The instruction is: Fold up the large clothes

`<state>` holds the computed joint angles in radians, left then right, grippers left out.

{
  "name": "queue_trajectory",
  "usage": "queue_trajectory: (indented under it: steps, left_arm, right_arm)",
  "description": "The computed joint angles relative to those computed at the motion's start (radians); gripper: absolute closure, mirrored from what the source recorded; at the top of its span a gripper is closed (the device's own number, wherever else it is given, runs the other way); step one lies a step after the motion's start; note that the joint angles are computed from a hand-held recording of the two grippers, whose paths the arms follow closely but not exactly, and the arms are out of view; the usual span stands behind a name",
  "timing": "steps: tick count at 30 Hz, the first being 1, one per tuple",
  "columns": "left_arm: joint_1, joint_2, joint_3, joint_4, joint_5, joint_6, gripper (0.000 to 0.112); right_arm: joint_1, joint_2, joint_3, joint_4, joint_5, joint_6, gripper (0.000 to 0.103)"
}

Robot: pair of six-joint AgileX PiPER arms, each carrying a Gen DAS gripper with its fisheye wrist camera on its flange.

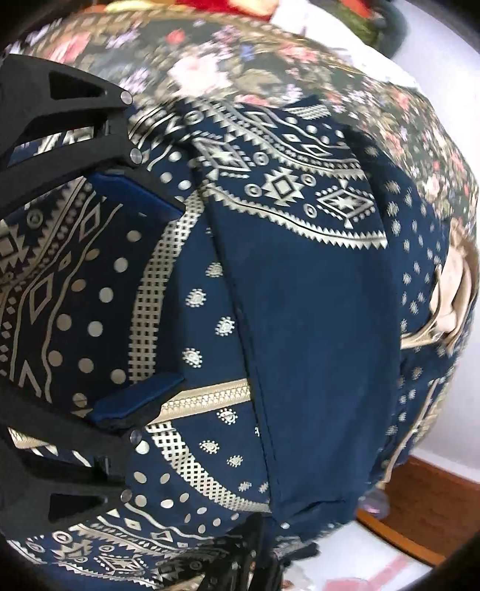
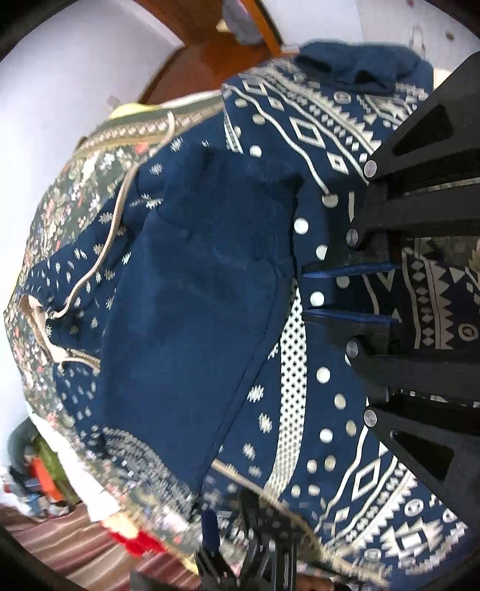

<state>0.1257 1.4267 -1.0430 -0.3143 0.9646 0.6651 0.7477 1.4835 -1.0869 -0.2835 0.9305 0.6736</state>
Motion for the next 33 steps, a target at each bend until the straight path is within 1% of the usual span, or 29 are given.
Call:
queue_trajectory:
  steps: [2,3,4,5,6,8,10,12,13,15,16,18,19,21,22,23,24,26,27,29,33]
  left_arm:
    - [0.039,0.001,0.012,-0.044,0.018,0.025,0.028]
    - [0.055,0.002,0.016,-0.061,0.026,0.027,0.028]
    - [0.059,-0.004,0.024,-0.068,0.029,0.023,0.028]
    - [0.072,-0.008,0.034,-0.079,0.032,0.030,0.028]
    - [0.081,-0.010,0.040,-0.082,0.034,0.040,0.028]
    - [0.096,-0.028,0.053,-0.076,0.045,0.059,0.028]
    - [0.107,-0.045,0.059,-0.061,0.053,0.068,0.028]
    - [0.075,-0.077,0.051,-0.025,0.067,0.031,0.029]
    - [0.062,-0.095,0.047,-0.022,0.084,0.027,0.029]
    - [-0.023,-0.123,0.009,0.001,0.117,-0.040,0.029]
    - [-0.058,-0.130,-0.005,0.010,0.122,-0.067,0.029]
    - [-0.179,-0.144,-0.059,0.024,0.139,-0.159,0.029]
    - [-0.224,-0.140,-0.082,0.029,0.143,-0.199,0.029]
    - [-0.369,-0.113,-0.161,0.050,0.149,-0.334,0.029]
    - [-0.406,-0.086,-0.202,0.052,0.152,-0.364,0.029]
    - [-0.476,-0.059,-0.247,0.064,0.156,-0.424,0.029]
    - [-0.536,-0.033,-0.287,0.076,0.160,-0.475,0.029]
    - [-0.642,0.036,-0.373,0.086,0.172,-0.558,0.029]
    - [-0.692,0.073,-0.420,0.095,0.180,-0.601,0.029]
    - [-0.763,0.148,-0.498,0.083,0.198,-0.650,0.029]
    - [-0.832,0.289,-0.630,0.019,0.238,-0.684,0.029]
  right_arm:
    - [0.051,0.035,-0.031,-0.084,0.059,0.058,0.083]
    - [0.089,0.065,-0.060,-0.149,0.114,0.104,0.066]
    - [0.138,0.104,-0.085,-0.248,0.193,0.174,0.038]
    - [0.171,0.127,-0.093,-0.317,0.243,0.221,0.029]
    - [0.182,0.124,-0.082,-0.347,0.252,0.246,0.024]
    - [0.139,0.063,-0.028,-0.298,0.190,0.268,0.024]
    - [0.096,-0.003,0.016,-0.250,0.149,0.271,0.024]
    - [0.063,-0.095,0.076,-0.231,0.120,0.296,0.024]
    - [0.044,-0.162,0.115,-0.228,0.113,0.306,0.024]
    - [0.011,-0.263,0.170,-0.222,0.115,0.310,0.024]
    - [-0.004,-0.306,0.191,-0.218,0.119,0.311,0.024]
    - [-0.042,-0.403,0.235,-0.223,0.143,0.320,0.024]
    - [-0.080,-0.450,0.251,-0.212,0.146,0.298,0.024]
    - [-0.161,-0.549,0.280,-0.187,0.164,0.248,0.023]
    - [-0.215,-0.590,0.288,-0.164,0.167,0.203,0.023]
    - [-0.291,-0.629,0.293,-0.121,0.160,0.130,0.023]
    - [-0.391,-0.663,0.302,-0.051,0.138,0.030,0.023]
    - [-0.591,-0.733,0.323,0.075,0.129,-0.161,0.023]
    - [-0.691,-0.743,0.324,0.146,0.121,-0.261,0.023]
    - [-0.891,-0.769,0.343,0.280,0.121,-0.444,0.023]
    - [-1.291,-0.779,0.388,0.530,0.166,-0.832,0.023]
